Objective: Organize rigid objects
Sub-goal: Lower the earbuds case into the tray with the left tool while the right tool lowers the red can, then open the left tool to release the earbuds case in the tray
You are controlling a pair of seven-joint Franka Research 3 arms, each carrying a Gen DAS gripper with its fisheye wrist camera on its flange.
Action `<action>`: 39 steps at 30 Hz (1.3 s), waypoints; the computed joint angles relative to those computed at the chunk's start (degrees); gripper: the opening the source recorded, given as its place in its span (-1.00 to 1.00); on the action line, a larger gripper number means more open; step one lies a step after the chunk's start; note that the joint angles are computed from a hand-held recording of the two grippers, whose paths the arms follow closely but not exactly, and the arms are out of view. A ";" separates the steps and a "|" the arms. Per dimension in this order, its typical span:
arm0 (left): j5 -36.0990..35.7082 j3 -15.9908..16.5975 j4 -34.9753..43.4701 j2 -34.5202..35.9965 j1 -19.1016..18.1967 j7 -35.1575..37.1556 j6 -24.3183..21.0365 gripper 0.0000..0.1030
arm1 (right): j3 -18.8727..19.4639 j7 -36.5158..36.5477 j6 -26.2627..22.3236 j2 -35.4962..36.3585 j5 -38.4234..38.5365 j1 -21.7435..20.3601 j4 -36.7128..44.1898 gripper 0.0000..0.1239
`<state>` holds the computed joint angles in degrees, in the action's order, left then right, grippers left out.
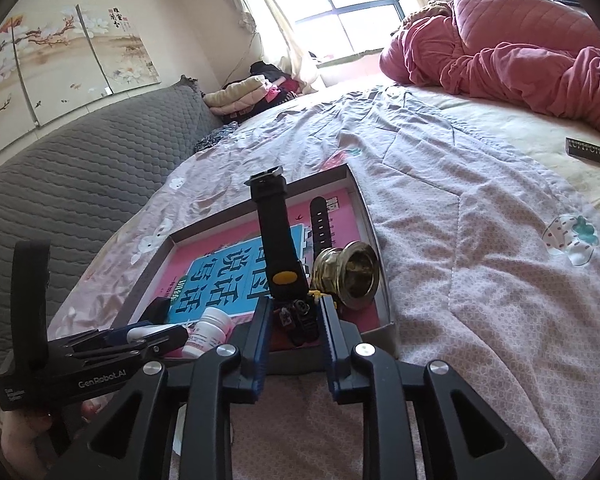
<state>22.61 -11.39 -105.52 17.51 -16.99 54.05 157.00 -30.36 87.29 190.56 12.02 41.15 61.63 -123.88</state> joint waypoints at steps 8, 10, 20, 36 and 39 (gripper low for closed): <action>-0.28 -0.06 -1.65 -0.86 0.47 -0.65 1.85 0.22 | -4.43 2.41 -0.87 0.63 -2.30 3.83 -0.09 -0.62; -1.51 -0.72 -1.45 -0.70 1.02 0.77 1.69 0.22 | -4.30 2.77 -0.58 0.55 -2.85 3.73 -0.19 -0.62; -5.38 -1.27 -0.70 0.21 1.36 2.83 1.69 0.23 | 1.58 -2.02 1.03 0.19 0.86 -1.06 0.43 -0.49; -3.97 -0.33 -1.83 -0.81 0.66 0.80 2.15 0.25 | 8.99 -9.30 1.45 0.15 5.65 -7.11 1.87 -0.39; -3.03 -0.08 -2.09 -1.05 0.50 -0.11 2.23 0.25 | 6.94 -9.38 1.22 0.55 5.63 -5.10 2.05 -0.33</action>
